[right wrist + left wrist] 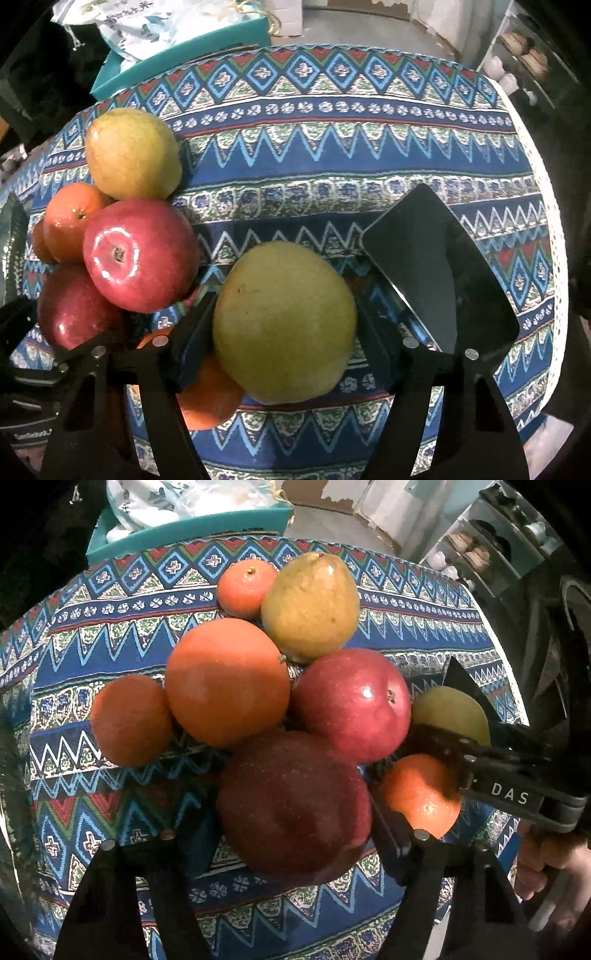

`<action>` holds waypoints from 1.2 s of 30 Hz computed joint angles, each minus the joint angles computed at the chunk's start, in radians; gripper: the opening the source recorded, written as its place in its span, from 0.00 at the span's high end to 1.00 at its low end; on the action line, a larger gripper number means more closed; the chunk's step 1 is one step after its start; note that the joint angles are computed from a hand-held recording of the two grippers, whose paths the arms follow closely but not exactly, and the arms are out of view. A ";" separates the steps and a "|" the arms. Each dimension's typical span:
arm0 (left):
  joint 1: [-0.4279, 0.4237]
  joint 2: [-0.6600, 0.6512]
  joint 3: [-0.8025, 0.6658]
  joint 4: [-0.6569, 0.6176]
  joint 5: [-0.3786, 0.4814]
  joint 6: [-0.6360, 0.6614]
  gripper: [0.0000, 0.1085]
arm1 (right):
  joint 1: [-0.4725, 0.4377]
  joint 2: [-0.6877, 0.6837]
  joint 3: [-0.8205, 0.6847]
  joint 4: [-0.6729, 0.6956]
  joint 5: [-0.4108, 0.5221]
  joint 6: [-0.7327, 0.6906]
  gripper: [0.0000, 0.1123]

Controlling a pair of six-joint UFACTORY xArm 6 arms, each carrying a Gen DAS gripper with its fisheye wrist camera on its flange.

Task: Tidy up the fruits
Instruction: 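Grasp the yellow-green pomelo with the right tool while the left tool grasps the red apple, then carry the pomelo in the right tool while the left tool carries the apple toward the glass plate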

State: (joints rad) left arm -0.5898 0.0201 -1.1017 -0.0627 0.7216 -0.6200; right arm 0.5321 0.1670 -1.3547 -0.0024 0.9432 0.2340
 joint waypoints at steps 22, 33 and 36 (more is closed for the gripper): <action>0.004 -0.195 0.049 0.279 0.033 -0.179 0.31 | 0.028 -0.150 0.039 -0.173 -0.132 0.093 0.36; -0.010 -0.296 0.029 0.401 0.088 -0.266 0.31 | 0.058 -0.211 0.019 -0.190 -0.200 0.110 0.36; -0.015 -0.326 0.027 0.438 0.100 -0.286 0.31 | 0.071 -0.233 0.017 -0.202 -0.216 0.115 0.36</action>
